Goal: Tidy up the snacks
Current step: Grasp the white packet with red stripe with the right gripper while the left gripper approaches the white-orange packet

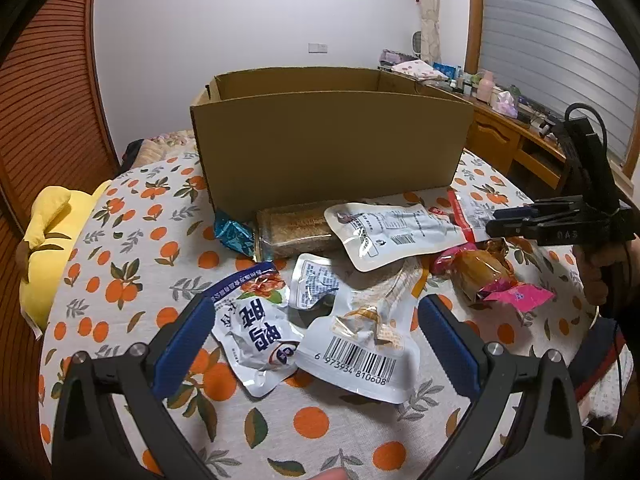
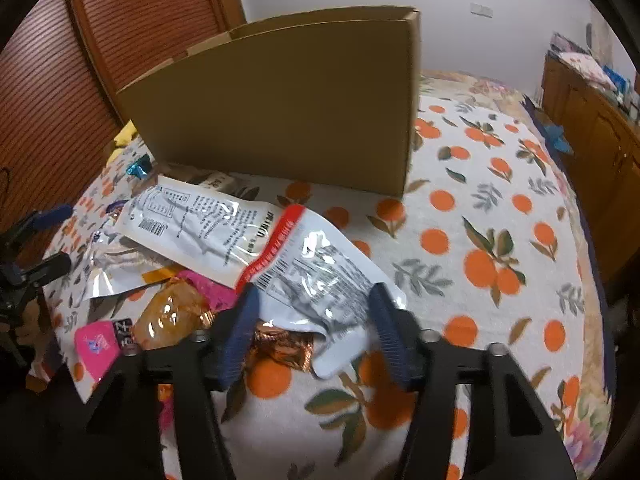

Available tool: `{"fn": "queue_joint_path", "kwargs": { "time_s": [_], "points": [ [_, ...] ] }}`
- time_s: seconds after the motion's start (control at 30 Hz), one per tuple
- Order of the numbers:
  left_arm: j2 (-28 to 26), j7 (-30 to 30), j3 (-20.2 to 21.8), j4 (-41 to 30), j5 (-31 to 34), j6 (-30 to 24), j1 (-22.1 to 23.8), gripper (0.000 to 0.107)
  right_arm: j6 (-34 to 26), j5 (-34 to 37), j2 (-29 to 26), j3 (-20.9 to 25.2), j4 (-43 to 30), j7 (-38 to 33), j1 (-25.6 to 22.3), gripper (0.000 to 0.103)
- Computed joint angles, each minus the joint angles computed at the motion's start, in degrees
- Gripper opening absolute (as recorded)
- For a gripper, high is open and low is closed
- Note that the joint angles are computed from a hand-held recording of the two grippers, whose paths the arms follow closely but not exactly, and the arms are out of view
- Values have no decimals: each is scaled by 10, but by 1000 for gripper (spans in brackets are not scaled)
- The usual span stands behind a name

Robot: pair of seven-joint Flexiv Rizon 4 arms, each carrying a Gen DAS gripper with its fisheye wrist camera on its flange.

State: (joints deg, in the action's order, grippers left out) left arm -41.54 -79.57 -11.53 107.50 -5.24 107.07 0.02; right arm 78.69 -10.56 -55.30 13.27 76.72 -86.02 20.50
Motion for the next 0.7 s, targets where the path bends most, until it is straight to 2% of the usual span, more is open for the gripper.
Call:
{"fn": "queue_joint_path", "kwargs": {
  "time_s": [0.03, 0.13, 0.17, 0.2, 0.27, 0.33, 0.37, 0.43, 0.57, 0.63, 0.7],
  "points": [
    [0, 0, -2, -1, 0, -2, 1, 102, 1, 1, 2, -8, 4, 7, 2, 35],
    [-1, 2, 1, -3, 0, -3, -2, 101, 6, -4, 5, -9, 12, 0, -1, 40],
    [-1, 2, 1, -2, 1, -4, -1, 101, 14, -9, 9, -26, 17, 8, 9, 42],
    [-1, 3, 0, -2, 1, -5, -1, 101, 20, -15, 11, -38, 20, 13, 18, 45],
    [-1, 4, 1, -2, 1, -6, -1, 101, 21, -28, 12, -48, 20, 16, 26, 62],
    [0, 4, 2, 0, 1, -5, -2, 101, 10, -47, 9, -61, 13, 15, 37, 66],
    [0, 4, 1, 0, 1, -4, -1, 101, -2, -55, 5, -58, 4, 6, 36, 70],
    [0, 4, 1, 2, 1, -3, 0, 101, -21, -64, -4, -55, -12, -5, 36, 74],
    [0, 3, -6, 5, 5, 1, 7, 101, -63, -85, -26, -86, -56, -4, 58, 74],
    [1, 2, -8, 8, 7, 2, 9, 101, -76, -86, -41, -77, -81, -14, 54, 74],
    [3, 0, -10, 11, 9, 3, 11, 101, -89, -78, -48, -71, -98, -17, 51, 70]
  ]
}}
